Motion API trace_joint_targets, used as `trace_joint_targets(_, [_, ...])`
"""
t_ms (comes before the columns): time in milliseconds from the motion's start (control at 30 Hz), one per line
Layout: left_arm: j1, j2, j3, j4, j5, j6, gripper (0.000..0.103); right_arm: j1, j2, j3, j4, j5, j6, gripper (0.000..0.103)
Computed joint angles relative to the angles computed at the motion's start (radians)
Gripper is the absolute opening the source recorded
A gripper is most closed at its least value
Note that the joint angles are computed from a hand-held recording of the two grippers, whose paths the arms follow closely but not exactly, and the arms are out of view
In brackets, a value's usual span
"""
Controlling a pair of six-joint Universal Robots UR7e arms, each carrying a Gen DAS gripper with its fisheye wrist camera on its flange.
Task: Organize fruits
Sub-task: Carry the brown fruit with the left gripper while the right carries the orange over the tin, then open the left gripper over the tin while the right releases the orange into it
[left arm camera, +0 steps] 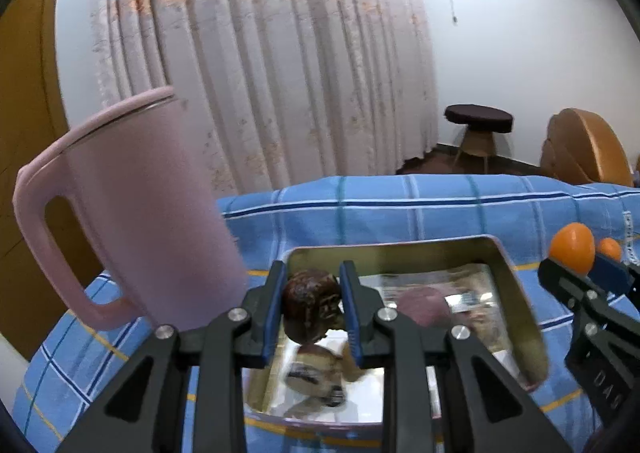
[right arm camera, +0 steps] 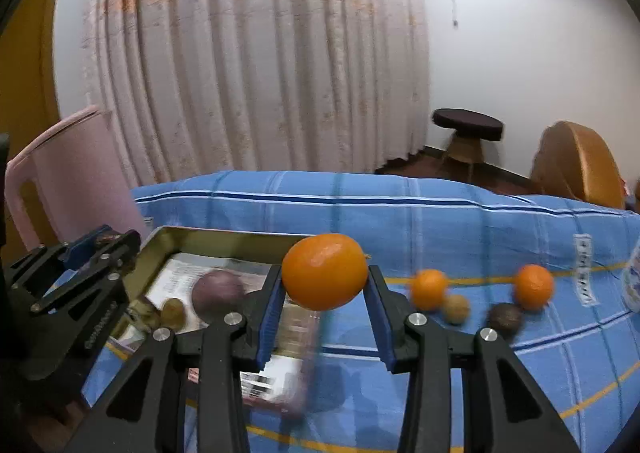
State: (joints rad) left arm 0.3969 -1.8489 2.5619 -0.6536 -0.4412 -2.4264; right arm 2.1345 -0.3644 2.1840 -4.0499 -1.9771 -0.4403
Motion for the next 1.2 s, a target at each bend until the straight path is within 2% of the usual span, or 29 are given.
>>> trace_joint_targets(133, [0.027,0.010,-0.002,0.058,-0.022,-0.051,0.028,0.024,0.041,-0.052,0.060,-0.003,0.017,0.043])
trace_joint_targets(533, [0.127,0.093,-0.028,0.066,-0.016,-0.070,0.028,0.013,0.071,-0.101,0.177,0.011,0.000,0.043])
trace_joint_targets(733, [0.136,0.120,-0.031,0.087,-0.020,-0.097,0.028,0.009,0.069,-0.090,0.174,0.036,-0.026,0.043])
trace_joint_targets(833, [0.133,0.113,-0.029,0.089,-0.015,-0.092,0.028,0.001,0.062,-0.078,0.180,0.066,-0.027,0.043])
trace_joint_targets(1067, [0.088,0.033,-0.004,0.065,0.006,-0.037,0.030,-0.041,0.020,-0.028,0.182,0.215,-0.007,0.045])
trace_joint_targets(1100, [0.079,0.015,0.002,0.055,0.011,-0.022,0.033,-0.046,0.017,-0.020,0.166,0.229,-0.003,0.047])
trace_joint_targets(1133, [0.073,0.010,0.004,0.052,0.011,-0.018,0.042,-0.049,0.014,-0.013,0.142,0.236,0.000,0.054])
trace_joint_targets(1167, [0.067,0.013,0.004,0.053,0.009,-0.021,0.048,-0.053,0.014,-0.005,0.114,0.242,0.000,0.056])
trace_joint_targets(1200, [0.055,0.016,0.005,0.063,0.004,-0.037,0.061,-0.054,0.013,0.000,0.096,0.243,-0.001,0.058])
